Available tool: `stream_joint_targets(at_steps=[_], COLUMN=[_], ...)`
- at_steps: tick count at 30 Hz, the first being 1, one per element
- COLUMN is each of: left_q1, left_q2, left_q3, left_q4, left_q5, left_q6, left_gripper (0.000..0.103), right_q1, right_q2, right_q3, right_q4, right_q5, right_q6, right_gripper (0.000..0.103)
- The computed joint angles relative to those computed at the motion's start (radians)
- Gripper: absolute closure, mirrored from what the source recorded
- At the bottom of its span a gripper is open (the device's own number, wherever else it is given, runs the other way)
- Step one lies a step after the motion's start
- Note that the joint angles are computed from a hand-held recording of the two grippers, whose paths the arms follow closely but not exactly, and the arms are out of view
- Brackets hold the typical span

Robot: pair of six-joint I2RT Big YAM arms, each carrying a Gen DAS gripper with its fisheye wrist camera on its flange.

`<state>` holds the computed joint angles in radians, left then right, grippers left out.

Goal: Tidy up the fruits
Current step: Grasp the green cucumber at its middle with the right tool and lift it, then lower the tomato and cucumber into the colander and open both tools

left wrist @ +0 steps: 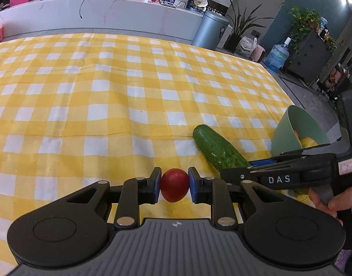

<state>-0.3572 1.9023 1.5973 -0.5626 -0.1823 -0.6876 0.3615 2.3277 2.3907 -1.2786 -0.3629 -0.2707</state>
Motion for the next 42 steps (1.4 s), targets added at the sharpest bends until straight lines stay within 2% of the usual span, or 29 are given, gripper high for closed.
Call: stream_joint_targets(at_steps=[1, 3, 5, 7, 9, 10, 11, 15, 18, 20, 23, 25, 28, 30, 34, 36, 38, 42], left_q1=[0.0, 0.0, -0.001, -0.001, 0.0, -0.001, -0.001, -0.003, -0.005, -0.011, -0.015, -0.018, -0.029, -0.044, -0.072, -0.084, -0.094, -0.105], left_q2=[0.002, 0.004, 0.005, 0.003, 0.002, 0.003, 0.003, 0.0, -0.015, -0.025, -0.042, -0.045, -0.022, 0.019, 0.129, 0.191, 0.261, 0.368], left_q3=[0.002, 0.004, 0.007, 0.004, 0.0, 0.001, 0.001, -0.004, -0.027, -0.034, -0.044, -0.04, 0.011, 0.086, 0.274, 0.38, 0.499, 0.67], left_q4=[-0.001, -0.002, -0.005, -0.002, 0.003, 0.002, 0.001, 0.011, 0.056, 0.08, 0.131, 0.169, 0.187, 0.162, 0.06, 0.005, -0.059, -0.163], left_q5=[0.001, 0.004, 0.003, 0.003, 0.003, 0.003, 0.002, -0.005, -0.002, -0.011, 0.026, 0.068, 0.146, 0.178, 0.216, 0.234, 0.249, 0.276], left_q6=[0.002, 0.005, 0.007, 0.004, 0.003, 0.003, 0.003, -0.003, -0.018, -0.015, -0.025, -0.03, 0.01, 0.04, 0.084, 0.098, 0.111, 0.115], left_gripper=[0.076, 0.076, 0.076, 0.076, 0.076, 0.076, 0.076, 0.076, 0.076, 0.076, 0.076, 0.076, 0.076, 0.076, 0.076, 0.076, 0.076, 0.076], right_q1=[0.001, 0.01, 0.023, 0.029, 0.041, 0.045, 0.046, 0.028, 0.013, 0.002, -0.022, -0.053, -0.104, -0.148, -0.222, -0.245, -0.261, -0.287], right_q2=[0.005, -0.023, -0.044, -0.063, -0.095, -0.105, -0.106, -0.077, -0.094, -0.123, -0.174, -0.229, -0.312, -0.378, -0.448, -0.451, -0.432, -0.365], right_q3=[0.005, -0.052, -0.094, -0.131, -0.196, -0.22, -0.222, -0.168, -0.194, -0.232, -0.289, -0.358, -0.463, -0.551, -0.656, -0.67, -0.659, -0.609], right_q4=[-0.004, 0.053, 0.091, 0.118, 0.176, 0.203, 0.207, 0.171, 0.207, 0.258, 0.333, 0.419, 0.577, 0.709, 0.842, 0.846, 0.816, 0.737], right_q5=[-0.005, 0.012, 0.04, 0.055, 0.099, 0.115, 0.118, 0.084, 0.033, -0.014, -0.1, -0.173, -0.249, -0.267, -0.244, -0.218, -0.191, -0.216], right_q6=[0.008, -0.014, -0.058, -0.095, -0.174, -0.207, -0.2, -0.085, -0.029, 0.0, 0.072, 0.142, 0.265, 0.345, 0.461, 0.499, 0.536, 0.582], right_gripper=[0.061, 0.061, 0.056, 0.056, 0.056, 0.057, 0.066, 0.067, 0.067, 0.068, 0.068, 0.068, 0.067, 0.067, 0.067, 0.067, 0.067, 0.067])
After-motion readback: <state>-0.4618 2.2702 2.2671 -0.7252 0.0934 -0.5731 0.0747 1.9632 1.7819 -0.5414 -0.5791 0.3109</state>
